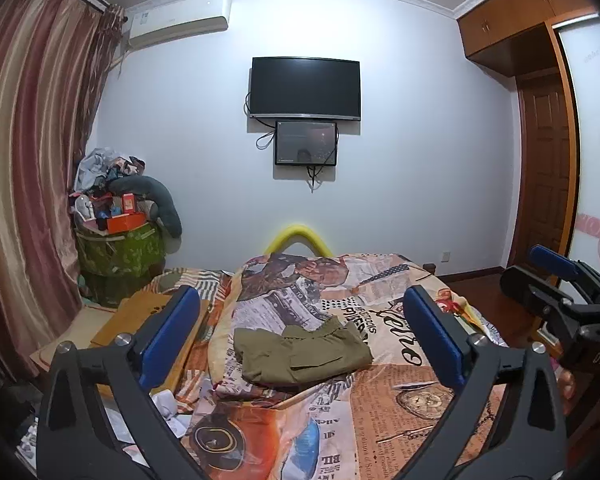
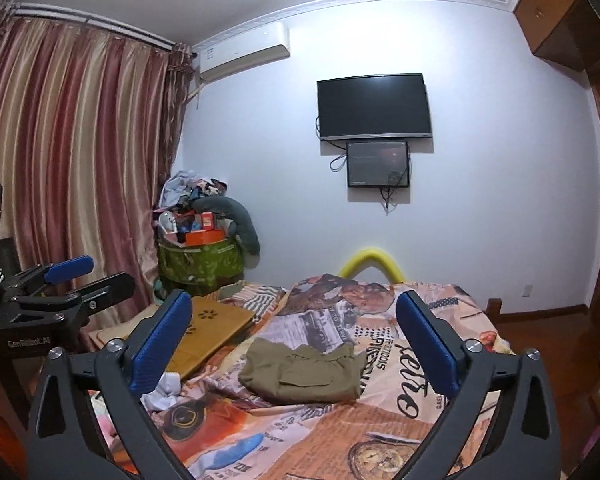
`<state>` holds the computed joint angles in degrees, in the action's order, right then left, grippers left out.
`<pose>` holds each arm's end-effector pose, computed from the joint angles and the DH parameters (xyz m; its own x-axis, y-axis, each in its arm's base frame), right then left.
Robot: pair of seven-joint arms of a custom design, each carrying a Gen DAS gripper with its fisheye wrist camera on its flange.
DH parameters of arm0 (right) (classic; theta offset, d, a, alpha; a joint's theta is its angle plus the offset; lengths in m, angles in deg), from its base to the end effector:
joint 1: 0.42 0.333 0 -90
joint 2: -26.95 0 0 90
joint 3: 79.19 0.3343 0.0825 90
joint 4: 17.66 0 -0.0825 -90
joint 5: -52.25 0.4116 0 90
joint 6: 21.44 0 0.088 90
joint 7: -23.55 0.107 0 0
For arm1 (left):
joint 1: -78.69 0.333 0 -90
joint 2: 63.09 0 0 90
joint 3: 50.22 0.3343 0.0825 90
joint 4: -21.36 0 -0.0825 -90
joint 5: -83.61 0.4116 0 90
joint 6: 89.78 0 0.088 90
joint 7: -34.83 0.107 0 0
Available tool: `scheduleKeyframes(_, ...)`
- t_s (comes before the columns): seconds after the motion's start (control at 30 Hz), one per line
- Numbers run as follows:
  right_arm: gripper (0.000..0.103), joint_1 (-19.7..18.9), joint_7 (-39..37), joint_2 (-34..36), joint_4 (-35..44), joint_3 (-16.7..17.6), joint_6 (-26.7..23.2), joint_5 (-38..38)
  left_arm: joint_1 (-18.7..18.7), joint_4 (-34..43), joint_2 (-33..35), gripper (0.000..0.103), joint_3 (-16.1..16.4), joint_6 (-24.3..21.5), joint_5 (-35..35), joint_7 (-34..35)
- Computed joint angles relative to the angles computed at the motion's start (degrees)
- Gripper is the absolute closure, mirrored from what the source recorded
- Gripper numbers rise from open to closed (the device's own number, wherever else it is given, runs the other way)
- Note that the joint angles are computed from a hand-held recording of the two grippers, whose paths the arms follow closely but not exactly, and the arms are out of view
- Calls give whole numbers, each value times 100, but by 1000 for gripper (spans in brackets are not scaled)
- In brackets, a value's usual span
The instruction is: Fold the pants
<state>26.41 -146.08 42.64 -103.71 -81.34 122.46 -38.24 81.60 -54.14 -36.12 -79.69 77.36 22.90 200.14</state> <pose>0.6538 0.3134 0.6014 -0.2136 -0.9760 -0.0437 -0.1407 0.0750 -0.9872 0.7410 -0.1973 0.6096 -0.6210 -0.7837 0.0144 -0.1785 0.1234 -0.9762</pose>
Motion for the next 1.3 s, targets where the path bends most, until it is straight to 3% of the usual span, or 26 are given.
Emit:
scheduleKeyframes(0.83,1,3,32,-120,-207,71,-174,148,64,39,156,0,-152,8,302,-145)
scheduleKeyframes(1.3,1,-37,-3,-186,-263,104,-177,250,-4,68,186,0,-40,-228,493,-294)
